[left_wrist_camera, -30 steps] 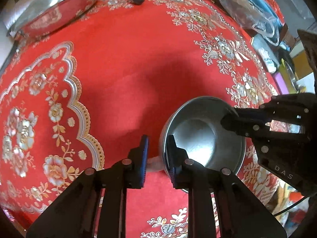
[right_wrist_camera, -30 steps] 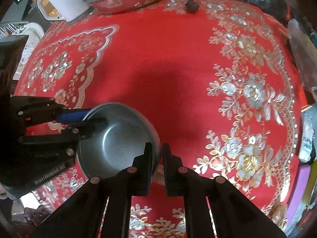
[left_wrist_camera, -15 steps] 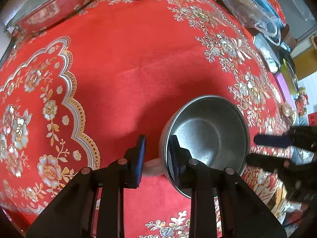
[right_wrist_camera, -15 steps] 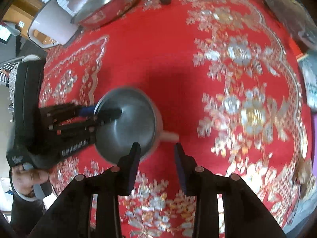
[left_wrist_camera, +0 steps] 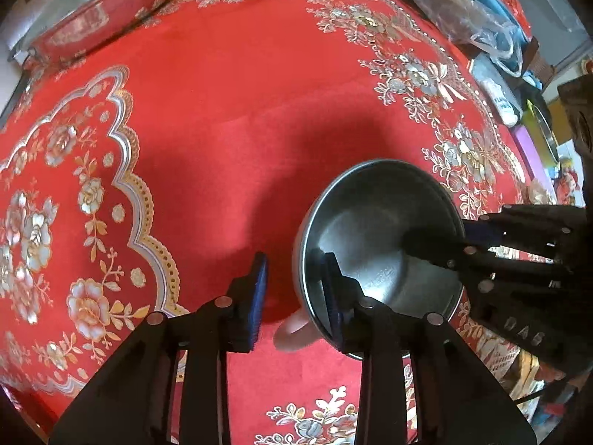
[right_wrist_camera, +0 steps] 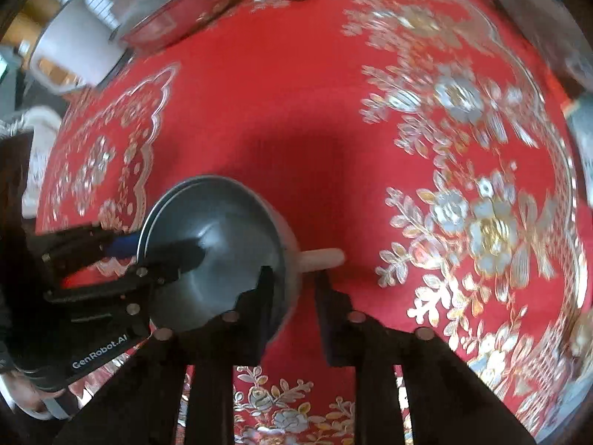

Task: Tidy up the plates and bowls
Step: 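Lift the steel pot with the right tool and carry it toward the stack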

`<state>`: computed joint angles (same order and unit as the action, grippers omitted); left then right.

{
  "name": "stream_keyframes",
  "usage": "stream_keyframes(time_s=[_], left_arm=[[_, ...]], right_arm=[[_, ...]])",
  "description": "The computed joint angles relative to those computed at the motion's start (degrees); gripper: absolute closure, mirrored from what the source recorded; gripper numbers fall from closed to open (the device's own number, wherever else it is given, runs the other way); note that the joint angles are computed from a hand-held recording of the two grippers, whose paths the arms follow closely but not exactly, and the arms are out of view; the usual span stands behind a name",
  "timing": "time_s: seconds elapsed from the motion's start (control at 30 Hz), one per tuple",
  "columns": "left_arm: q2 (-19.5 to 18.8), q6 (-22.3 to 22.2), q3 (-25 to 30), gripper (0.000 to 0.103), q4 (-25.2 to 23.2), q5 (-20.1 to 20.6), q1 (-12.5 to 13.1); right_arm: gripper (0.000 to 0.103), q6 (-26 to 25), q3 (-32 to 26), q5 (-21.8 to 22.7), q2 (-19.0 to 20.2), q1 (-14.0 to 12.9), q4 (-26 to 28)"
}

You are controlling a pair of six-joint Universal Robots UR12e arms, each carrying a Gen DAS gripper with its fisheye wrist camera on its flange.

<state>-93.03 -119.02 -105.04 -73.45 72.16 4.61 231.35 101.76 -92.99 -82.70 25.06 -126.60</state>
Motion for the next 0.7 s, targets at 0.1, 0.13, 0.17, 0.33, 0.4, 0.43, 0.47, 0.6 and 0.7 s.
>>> stream_keyframes(time_s=[0.1,0.13,0.17,0.33,0.4,0.43,0.47,0.6,0.7], left_arm=[[-0.2,0.93,0.82,0.088,-2.12,0.51,-0.07],[-0.12,1.28,0.75,0.088,-2.0,0.61,-0.05],[-0.12,1.64,0.75,0.088,-2.05,0.72,0.01],[-0.53,1.24,1.77,0.088,-3.78,0.55,0.87],[-0.68,1.17,2.37,0.088,-4.43,0.2,1.37],[-0.62,1.1,2.56,0.088,-4.29,-0.07,1.71],[-0.56,1.07,2.71,0.088,-4.06,-0.29,2.01],[-1.06,0.68,4.21,0.088,-4.86,-1.07,3.48],[-1.45,0.33,5.19,0.088,-5.12,-1.27,4.53]], right_arm=[[0.089,-3.71,-2.64,-2.54,1.53,1.04,3.94],[0.089,-4.02,-2.9,-2.58,1.75,1.09,4.06],[0.089,-4.6,-3.3,-2.68,1.96,1.16,4.51],[0.089,-5.75,-3.62,-2.97,1.08,1.51,4.43],[0.089,-6.74,-4.12,-2.52,1.05,1.39,4.53],[0.09,-7.06,-4.49,-2.34,1.21,1.37,4.64],[0.09,-7.58,-5.08,-2.22,1.57,1.42,4.77],[0.092,-8.91,-5.68,-0.51,1.98,0.96,4.05],[0.092,-9.78,-6.77,0.91,2.91,0.95,2.91]])
